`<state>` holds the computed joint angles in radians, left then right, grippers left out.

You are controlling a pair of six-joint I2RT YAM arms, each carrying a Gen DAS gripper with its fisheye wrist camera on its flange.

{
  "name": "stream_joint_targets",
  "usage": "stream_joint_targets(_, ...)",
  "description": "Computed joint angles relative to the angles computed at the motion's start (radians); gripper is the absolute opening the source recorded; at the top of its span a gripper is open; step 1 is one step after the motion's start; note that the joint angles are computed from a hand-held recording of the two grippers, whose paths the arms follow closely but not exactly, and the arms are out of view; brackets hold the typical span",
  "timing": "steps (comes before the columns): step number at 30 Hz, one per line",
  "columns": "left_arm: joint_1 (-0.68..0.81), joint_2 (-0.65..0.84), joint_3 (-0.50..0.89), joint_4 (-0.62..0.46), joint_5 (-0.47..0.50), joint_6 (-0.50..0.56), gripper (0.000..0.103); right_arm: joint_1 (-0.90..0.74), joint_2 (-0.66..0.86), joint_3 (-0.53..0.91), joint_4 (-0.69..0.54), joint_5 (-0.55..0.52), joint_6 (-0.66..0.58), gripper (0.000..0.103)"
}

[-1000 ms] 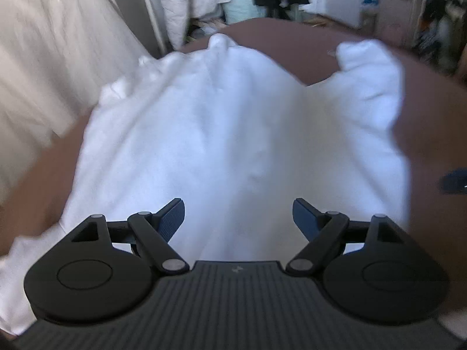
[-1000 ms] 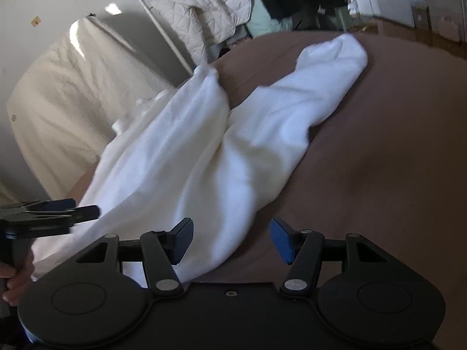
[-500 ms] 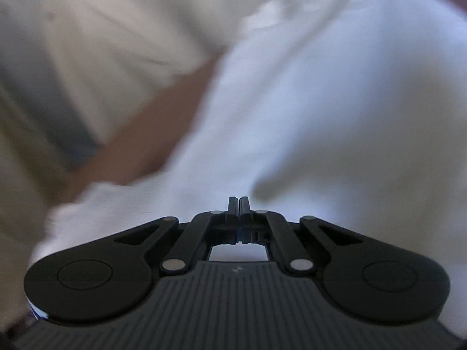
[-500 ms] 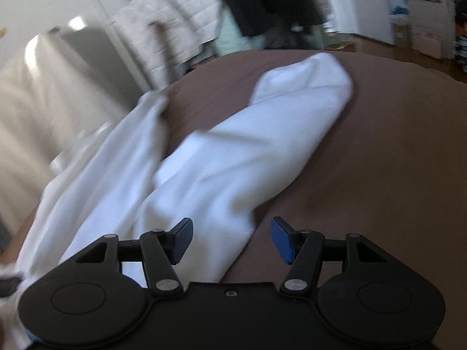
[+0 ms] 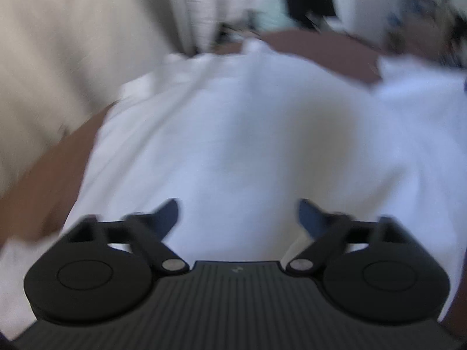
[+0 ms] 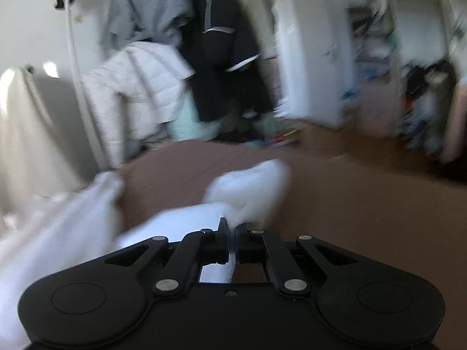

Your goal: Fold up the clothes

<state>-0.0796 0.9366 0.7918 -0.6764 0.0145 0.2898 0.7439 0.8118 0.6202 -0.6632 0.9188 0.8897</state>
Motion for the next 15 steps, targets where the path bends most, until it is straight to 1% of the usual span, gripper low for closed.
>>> stream_joint_targets(1,-0.087,0.047,-0.003,0.032,-0.108,-0.026,0.093,0.015,0.04,0.003,-0.062,0.0,0.107,0.005)
stream_joint_targets(2,-0.15,0.11,-0.007,0.068,-0.191,-0.035,0.093,-0.021,0.043,-0.013,-0.064,-0.073,0.107,0.005)
stream_joint_targets(3,-0.2,0.19,-0.005,0.097,-0.246,-0.034,0.093,-0.053,0.047,-0.027,-0.066,-0.14,0.111,0.005)
stream_joint_targets(4,-0.225,0.257,-0.003,0.116,-0.266,-0.026,0.093,-0.059,0.056,-0.05,-0.057,-0.167,0.118,0.005)
stream_joint_targets(5,-0.233,0.312,-0.005,0.139,-0.269,-0.017,0.086,-0.064,0.064,-0.073,-0.046,-0.194,0.123,0.005)
stream_joint_targets(6,-0.232,0.331,-0.014,0.161,-0.257,-0.007,0.074,-0.057,0.046,-0.093,-0.038,-0.206,0.136,0.005)
stream_joint_targets(7,-0.222,0.308,-0.034,0.183,-0.226,0.005,0.06,-0.05,0.029,-0.113,-0.031,-0.216,0.149,0.005)
stream_joint_targets(8,-0.212,0.286,-0.053,0.203,-0.194,0.015,0.014,-0.044,0.018,-0.12,-0.027,-0.21,0.151,0.005)
stream_joint_targets(9,-0.219,0.258,-0.071,0.217,-0.213,0.02,0.002,-0.037,0.006,-0.128,-0.024,-0.203,0.153,0.005)
stream_joint_targets(10,-0.241,0.218,-0.096,0.237,-0.275,0.023,0.002,-0.029,-0.004,-0.134,-0.022,-0.194,0.155,0.004)
stream_joint_targets(12,-0.239,0.141,-0.139,0.257,-0.342,-0.007,0.002,0.024,0.005,-0.117,-0.062,-0.108,0.171,0.003)
stream_joint_targets(13,-0.231,0.108,-0.153,0.256,-0.369,-0.03,0.002,0.092,0.054,-0.073,-0.149,-0.024,0.245,0.002)
stream_joint_targets(14,-0.211,0.088,-0.163,0.253,-0.377,-0.04,0.002,0.142,0.142,-0.01,-0.274,0.026,0.362,0.002)
stream_joint_targets(15,-0.179,0.084,-0.167,0.251,-0.364,-0.034,0.002,0.185,0.233,0.054,-0.408,0.06,0.488,0.002)
